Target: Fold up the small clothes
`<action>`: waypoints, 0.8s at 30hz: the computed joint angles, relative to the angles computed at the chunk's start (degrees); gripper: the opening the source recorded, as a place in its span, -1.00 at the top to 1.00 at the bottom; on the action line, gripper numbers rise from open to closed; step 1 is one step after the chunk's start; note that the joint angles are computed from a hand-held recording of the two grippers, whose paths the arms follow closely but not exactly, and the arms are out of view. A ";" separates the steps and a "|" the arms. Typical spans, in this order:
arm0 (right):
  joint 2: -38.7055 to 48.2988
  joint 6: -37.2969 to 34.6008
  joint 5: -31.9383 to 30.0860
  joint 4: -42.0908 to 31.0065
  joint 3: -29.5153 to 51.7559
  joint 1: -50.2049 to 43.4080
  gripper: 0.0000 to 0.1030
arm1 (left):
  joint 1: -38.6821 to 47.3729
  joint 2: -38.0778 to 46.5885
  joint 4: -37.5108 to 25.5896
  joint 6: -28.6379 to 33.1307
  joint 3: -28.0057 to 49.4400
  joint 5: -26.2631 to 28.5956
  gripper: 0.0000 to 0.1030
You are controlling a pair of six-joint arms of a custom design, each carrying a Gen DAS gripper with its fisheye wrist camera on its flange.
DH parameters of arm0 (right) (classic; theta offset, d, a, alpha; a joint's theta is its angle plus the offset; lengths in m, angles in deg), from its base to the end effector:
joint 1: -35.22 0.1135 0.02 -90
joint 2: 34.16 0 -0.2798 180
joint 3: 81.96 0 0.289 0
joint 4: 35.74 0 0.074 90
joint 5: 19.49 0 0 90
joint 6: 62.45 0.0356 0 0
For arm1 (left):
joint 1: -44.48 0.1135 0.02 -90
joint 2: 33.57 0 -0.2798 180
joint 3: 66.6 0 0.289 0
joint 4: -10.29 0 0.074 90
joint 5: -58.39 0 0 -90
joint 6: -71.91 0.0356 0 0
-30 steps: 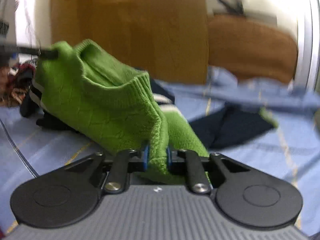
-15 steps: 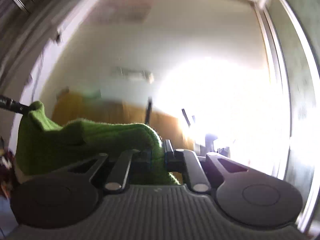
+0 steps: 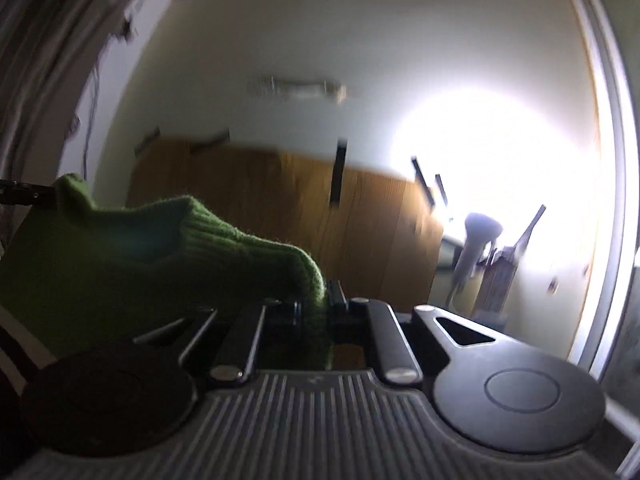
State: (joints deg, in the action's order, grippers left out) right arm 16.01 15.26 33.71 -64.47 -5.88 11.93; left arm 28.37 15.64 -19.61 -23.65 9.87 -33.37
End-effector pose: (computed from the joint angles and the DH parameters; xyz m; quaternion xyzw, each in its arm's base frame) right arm 0.1950 -0.0607 0.4496 -0.1508 0.7050 0.0178 0.6928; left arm 0.1959 -0.0554 0.4527 0.0559 0.7210 -0.1189 0.6803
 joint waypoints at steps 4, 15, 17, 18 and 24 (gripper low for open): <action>12.44 -1.88 13.35 5.61 -2.36 9.92 0.71 | 0.23 16.80 7.00 -0.99 -0.26 -2.75 0.67; 29.20 -0.43 2.51 -4.25 -10.77 1.45 0.00 | 1.25 41.97 16.26 -0.87 -7.80 -2.95 0.48; 26.22 -5.04 -2.93 -9.44 -14.34 -3.30 -0.20 | 2.38 37.16 19.73 0.87 -14.35 -0.14 0.44; 25.29 -6.86 -5.03 -11.44 -15.81 -5.13 -0.23 | 2.67 35.49 20.22 1.03 -16.33 1.54 0.43; 16.81 -14.29 -9.16 -14.38 -23.34 -6.68 0.42 | 0.54 22.82 21.60 3.63 -29.02 4.47 0.26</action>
